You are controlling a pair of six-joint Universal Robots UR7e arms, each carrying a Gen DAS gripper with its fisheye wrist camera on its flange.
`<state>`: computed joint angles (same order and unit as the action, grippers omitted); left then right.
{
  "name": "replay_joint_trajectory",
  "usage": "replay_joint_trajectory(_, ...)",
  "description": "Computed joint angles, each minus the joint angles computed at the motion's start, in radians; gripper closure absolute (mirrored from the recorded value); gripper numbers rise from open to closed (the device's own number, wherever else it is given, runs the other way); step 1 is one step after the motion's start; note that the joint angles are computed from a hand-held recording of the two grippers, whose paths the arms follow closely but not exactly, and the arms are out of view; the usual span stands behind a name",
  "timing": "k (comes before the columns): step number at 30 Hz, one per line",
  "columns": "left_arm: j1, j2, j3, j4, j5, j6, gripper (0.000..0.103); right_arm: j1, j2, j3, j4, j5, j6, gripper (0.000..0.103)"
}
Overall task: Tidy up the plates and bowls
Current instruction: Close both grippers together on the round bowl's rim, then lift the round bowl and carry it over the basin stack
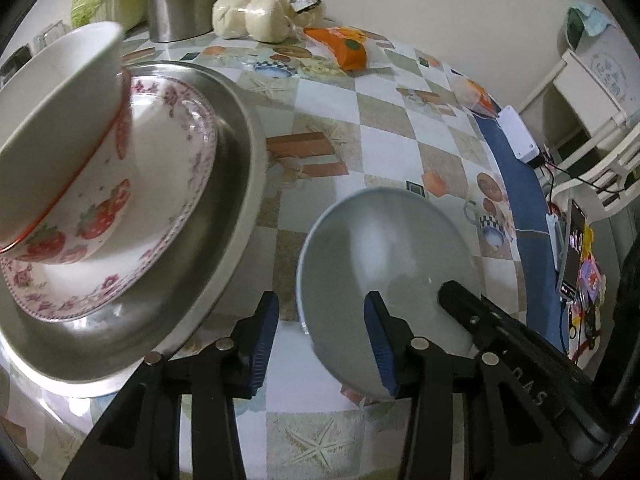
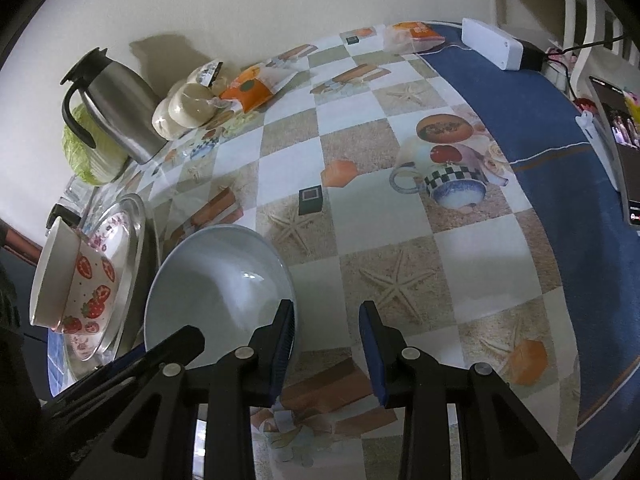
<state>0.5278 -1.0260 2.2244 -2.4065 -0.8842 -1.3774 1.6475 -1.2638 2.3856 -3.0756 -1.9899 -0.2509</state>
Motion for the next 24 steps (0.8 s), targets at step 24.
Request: replay_joint_trajectory(24,0.027,0.013,0.05,-0.154,-0.021,0.045,0.084,-0.027,0.041,0.005,0.024,0.074,0.03,0.078)
